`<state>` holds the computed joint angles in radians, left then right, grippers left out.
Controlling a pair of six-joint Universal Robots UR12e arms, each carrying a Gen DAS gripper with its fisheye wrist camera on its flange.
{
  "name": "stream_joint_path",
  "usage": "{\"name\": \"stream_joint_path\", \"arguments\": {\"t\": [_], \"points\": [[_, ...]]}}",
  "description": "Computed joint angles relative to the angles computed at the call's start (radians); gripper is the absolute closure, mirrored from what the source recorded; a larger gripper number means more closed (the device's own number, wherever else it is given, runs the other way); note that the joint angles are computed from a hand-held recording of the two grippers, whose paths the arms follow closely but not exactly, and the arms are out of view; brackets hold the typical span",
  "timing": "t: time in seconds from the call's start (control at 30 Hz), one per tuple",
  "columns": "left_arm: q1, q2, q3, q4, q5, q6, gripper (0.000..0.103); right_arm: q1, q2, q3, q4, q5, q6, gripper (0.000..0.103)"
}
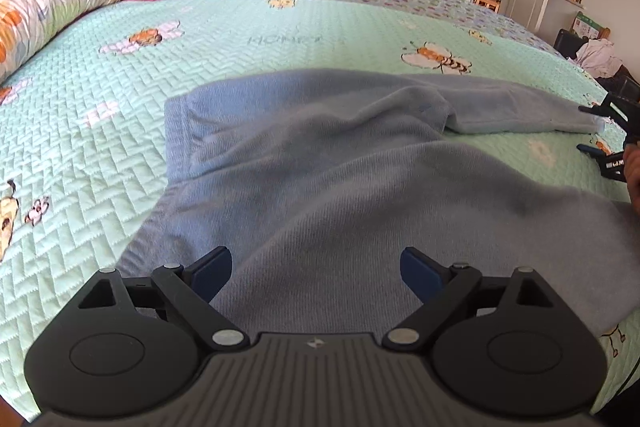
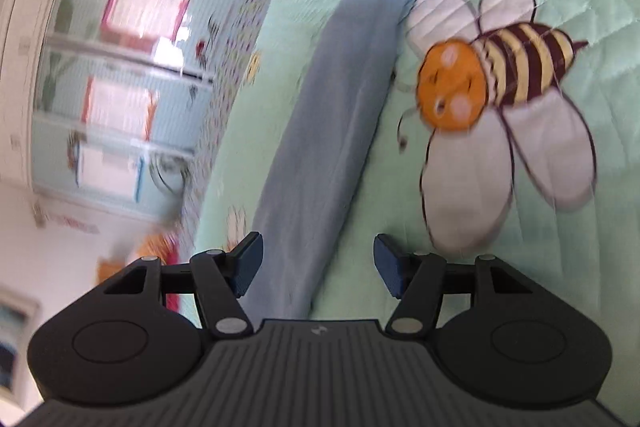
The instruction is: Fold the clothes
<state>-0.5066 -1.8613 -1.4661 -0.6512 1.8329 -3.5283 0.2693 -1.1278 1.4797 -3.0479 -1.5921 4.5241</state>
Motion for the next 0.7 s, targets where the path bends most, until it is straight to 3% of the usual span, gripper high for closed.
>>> {"name": "stream_joint_path", "arguments": {"t": [0.1,0.17,0.2,0.23,0.3,0.4,0.47,0.53,0.57,0.63,0.7], "points": [[-0.003,-0.005,0.013,-0.024,0.008,0.004,0.009,-0.012,0.034,-0.046,0.011,-0.026,-0.025,0.046],[-0.007,-0.009,0.024,-0.033,0.018,0.011,0.009,-0.018,0.037,-0.061,0.057,-0.020,-0.059,0.061],[-0.010,-0.010,0.029,-0.035,0.023,0.015,0.009,-0.021,0.038,-0.068,0.081,-0.017,-0.077,0.087],[-0.011,-0.011,0.032,-0.035,0.027,0.018,0.009,-0.024,0.040,-0.076,0.104,-0.014,-0.095,0.101],[-0.012,-0.013,0.037,-0.037,0.036,0.020,0.009,-0.021,0.031,-0.073,0.119,-0.035,-0.141,0.101],[-0.011,-0.014,0.040,-0.043,0.036,0.017,0.009,-0.004,-0.025,-0.007,0.099,-0.148,-0.299,0.100],[-0.011,-0.016,0.040,-0.045,0.027,0.017,0.009,-0.008,-0.064,0.031,0.157,-0.144,-0.296,0.099],[-0.013,-0.018,0.042,-0.047,0.017,0.019,0.009,-0.024,-0.095,0.079,0.156,-0.073,-0.257,0.094],[-0.015,-0.020,0.044,-0.048,0.013,0.021,0.009,-0.025,-0.110,0.095,0.154,-0.081,-0.244,0.094],[-0.019,-0.020,0.045,-0.043,0.011,0.034,0.009,-0.020,-0.138,0.122,0.152,-0.124,-0.217,0.077],[-0.023,-0.022,0.050,-0.047,0.013,0.042,0.009,0.004,-0.150,0.118,0.151,-0.241,-0.244,0.065]]}}
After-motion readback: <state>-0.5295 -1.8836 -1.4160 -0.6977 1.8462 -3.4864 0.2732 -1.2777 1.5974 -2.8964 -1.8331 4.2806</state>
